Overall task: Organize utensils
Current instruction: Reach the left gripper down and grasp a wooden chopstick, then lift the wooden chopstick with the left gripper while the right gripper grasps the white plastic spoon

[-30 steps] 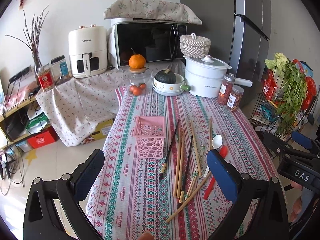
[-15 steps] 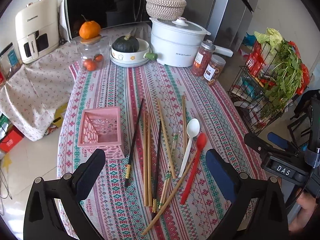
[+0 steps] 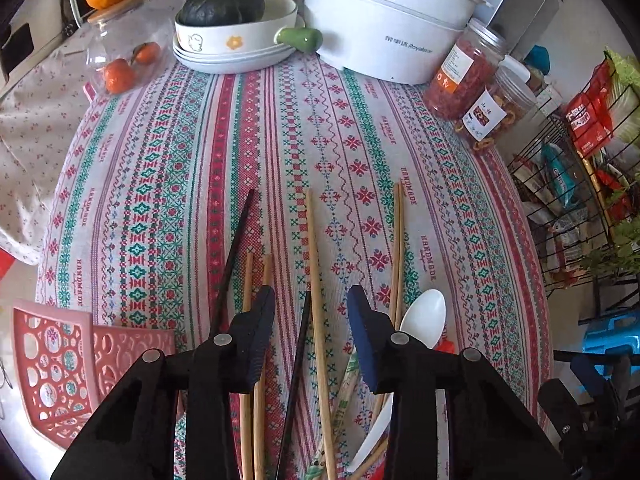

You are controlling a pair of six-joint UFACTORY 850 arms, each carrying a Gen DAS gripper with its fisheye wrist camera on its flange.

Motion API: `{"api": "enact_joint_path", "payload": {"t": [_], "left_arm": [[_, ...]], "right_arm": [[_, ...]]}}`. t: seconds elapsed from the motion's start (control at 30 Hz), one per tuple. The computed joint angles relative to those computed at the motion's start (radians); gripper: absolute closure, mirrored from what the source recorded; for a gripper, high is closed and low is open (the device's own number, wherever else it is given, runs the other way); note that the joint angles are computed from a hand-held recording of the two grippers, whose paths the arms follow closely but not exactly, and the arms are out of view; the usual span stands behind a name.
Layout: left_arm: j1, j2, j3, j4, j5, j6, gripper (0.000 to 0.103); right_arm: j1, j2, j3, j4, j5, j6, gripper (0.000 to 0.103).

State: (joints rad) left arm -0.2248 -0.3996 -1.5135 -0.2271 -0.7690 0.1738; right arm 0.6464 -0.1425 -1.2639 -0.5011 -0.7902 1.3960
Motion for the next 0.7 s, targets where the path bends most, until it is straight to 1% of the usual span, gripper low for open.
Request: {"api": "enact_joint_path", "payload": {"t": [0.1, 0.17, 0.27, 0.33, 0.37, 0.4, 0.43, 0.47, 0.53, 0.6, 0.7], "left_arm": [[-0.004, -0.052, -0.043, -0.019, -0.013, -0.007, 0.074], [-0.014, -0.078, -0.067, -0.006, -0.020, -0.022, 0.075], [-0.036, -0.115, -0.099, 0.072, -0.035, -0.092, 0.076], [-0.045, -0.140, -0.121, 0.125, -0.058, -0.152, 0.077], [-0.049, -0.137, -0.115, 0.137, -0.039, -0.158, 0.078], [-0.053, -0.140, -0.120, 0.148, -0.044, -0.159, 0.084], [-0.058, -0.141, -0.120, 0.163, -0.045, -0.161, 0.087], [-0.060, -0.140, -0.118, 0.167, -0.041, -0.157, 0.098], [-0.059, -0.131, -0.108, 0.144, -0.042, -0.141, 0.097], [-0.056, -0.098, -0.072, 0.124, -0.016, -0.121, 0.098], [-0.049, -0.020, 0.007, 0.088, 0.034, -0.062, 0.097]], "right_arm": [[-0.011, -0.012, -0.006, 0.013, 0.001, -0.023, 0.000], [-0.018, -0.022, -0.012, 0.019, 0.000, -0.036, 0.000], [-0.028, -0.026, -0.011, 0.047, 0.018, -0.060, 0.001], [-0.032, -0.028, -0.010, 0.059, 0.035, -0.074, 0.002], [-0.033, -0.031, -0.012, 0.065, 0.037, -0.080, 0.002], [-0.035, -0.031, -0.011, 0.073, 0.046, -0.088, 0.003], [-0.038, -0.032, -0.010, 0.083, 0.058, -0.095, 0.003], [-0.040, -0.033, -0.009, 0.095, 0.068, -0.102, 0.004], [-0.044, -0.033, -0.007, 0.114, 0.088, -0.117, 0.006], [-0.047, -0.036, -0.005, 0.129, 0.108, -0.132, 0.008], [-0.055, -0.040, -0.002, 0.171, 0.142, -0.163, 0.011]]}}
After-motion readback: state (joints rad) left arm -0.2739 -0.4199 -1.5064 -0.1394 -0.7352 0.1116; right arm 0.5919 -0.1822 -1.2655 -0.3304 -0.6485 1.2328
